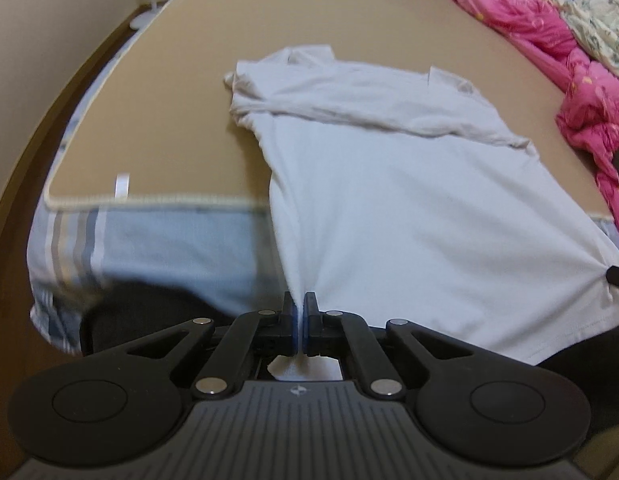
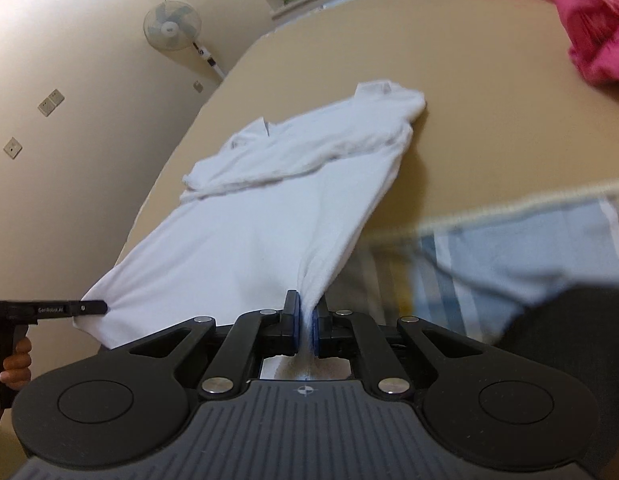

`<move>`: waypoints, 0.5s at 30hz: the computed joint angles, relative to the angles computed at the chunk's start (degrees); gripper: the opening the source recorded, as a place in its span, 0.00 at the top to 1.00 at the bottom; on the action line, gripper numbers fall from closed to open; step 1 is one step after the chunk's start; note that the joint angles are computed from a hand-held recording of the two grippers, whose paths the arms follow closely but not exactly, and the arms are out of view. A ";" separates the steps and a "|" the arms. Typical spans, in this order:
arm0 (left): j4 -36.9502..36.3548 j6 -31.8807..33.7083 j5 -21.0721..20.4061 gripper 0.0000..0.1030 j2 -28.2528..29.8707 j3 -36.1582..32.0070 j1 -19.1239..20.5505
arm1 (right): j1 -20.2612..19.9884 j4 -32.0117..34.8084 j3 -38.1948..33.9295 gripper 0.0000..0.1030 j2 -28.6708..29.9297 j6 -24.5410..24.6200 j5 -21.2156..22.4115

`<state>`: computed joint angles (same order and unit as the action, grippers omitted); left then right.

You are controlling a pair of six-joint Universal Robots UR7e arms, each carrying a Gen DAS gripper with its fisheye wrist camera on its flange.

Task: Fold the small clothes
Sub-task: 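Lift the hem with both grippers and fold it toward the collar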

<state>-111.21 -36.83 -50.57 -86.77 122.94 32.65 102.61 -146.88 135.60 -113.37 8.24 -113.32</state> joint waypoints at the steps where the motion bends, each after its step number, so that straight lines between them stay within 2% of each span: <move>1: 1.62 -1.70 -0.71 0.98 -0.59 0.52 -0.43 | -0.14 1.29 0.79 0.95 -1.18 1.18 -0.07; 5: 5.22 -5.80 -3.14 0.98 -0.08 0.87 1.50 | -2.96 6.39 2.00 0.95 -3.65 5.13 0.78; 8: 6.21 -5.77 -3.44 0.98 2.53 -1.92 3.49 | -4.94 7.98 -0.27 0.95 -1.61 5.81 1.96; 12: 7.40 -2.56 -3.43 0.98 8.49 -10.48 7.46 | -6.39 9.06 -6.84 0.95 3.90 7.30 4.67; 15: 8.52 1.78 -1.71 0.98 17.48 -22.31 11.02 | -8.22 7.85 -15.75 0.95 12.13 7.22 7.20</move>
<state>-102.69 -35.05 -52.28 -69.28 100.63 43.67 94.39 -139.03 119.85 -101.24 15.47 -106.12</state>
